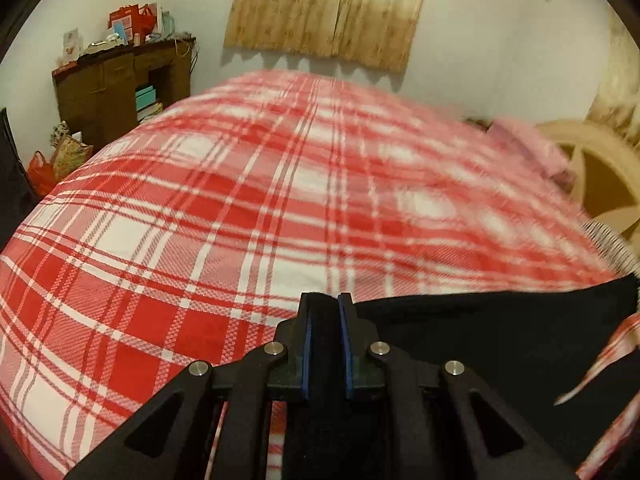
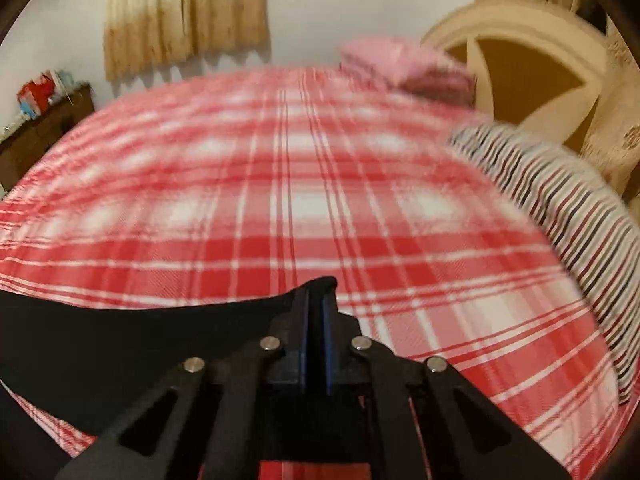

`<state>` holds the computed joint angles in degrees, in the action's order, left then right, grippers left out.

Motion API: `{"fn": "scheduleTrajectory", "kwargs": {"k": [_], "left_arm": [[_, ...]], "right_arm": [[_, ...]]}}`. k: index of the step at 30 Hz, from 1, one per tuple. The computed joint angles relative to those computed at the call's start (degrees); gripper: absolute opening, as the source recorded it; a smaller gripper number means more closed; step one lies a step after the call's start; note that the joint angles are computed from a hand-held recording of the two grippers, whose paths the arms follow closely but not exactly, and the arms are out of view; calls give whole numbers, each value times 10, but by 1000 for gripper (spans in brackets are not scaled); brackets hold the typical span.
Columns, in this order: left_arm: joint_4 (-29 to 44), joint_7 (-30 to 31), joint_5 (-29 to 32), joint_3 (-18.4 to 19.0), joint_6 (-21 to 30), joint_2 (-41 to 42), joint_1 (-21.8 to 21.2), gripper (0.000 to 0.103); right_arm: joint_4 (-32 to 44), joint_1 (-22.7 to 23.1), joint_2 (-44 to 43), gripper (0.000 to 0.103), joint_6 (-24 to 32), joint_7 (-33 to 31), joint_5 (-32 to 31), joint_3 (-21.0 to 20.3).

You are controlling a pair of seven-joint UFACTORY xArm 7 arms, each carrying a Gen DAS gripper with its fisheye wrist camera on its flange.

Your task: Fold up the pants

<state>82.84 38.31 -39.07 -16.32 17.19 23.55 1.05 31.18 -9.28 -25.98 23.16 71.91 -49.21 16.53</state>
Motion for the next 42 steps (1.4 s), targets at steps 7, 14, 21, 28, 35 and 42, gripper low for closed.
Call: {"fn": "scheduleTrajectory", "kwargs": {"k": [7,14,21,28,35,42], "left_arm": [[-84,221,-273,-77,49,-96,104,11],[-213,374,-445,-28,173,-201,128,11],[-287,438,-475,31,217,-240,94,11],[-332,497,-458,75,194,-255,43,12],[-375,562,-446,124,181,-290,-3,21],[-409,595,-427,174,160,-319,-26,52]], "right_arm": [[-98,-19,-204,8,-37,28,-12,35],[-242,93,-446,8,47,-11,88,40],[-320,234,-590,8,202,-45,211,77],[-342,340,-652,10,330,-45,272,95],[-338,425,-656,14,449,2,301,121],[-306,507,-686,37,601,59,323,163]]}}
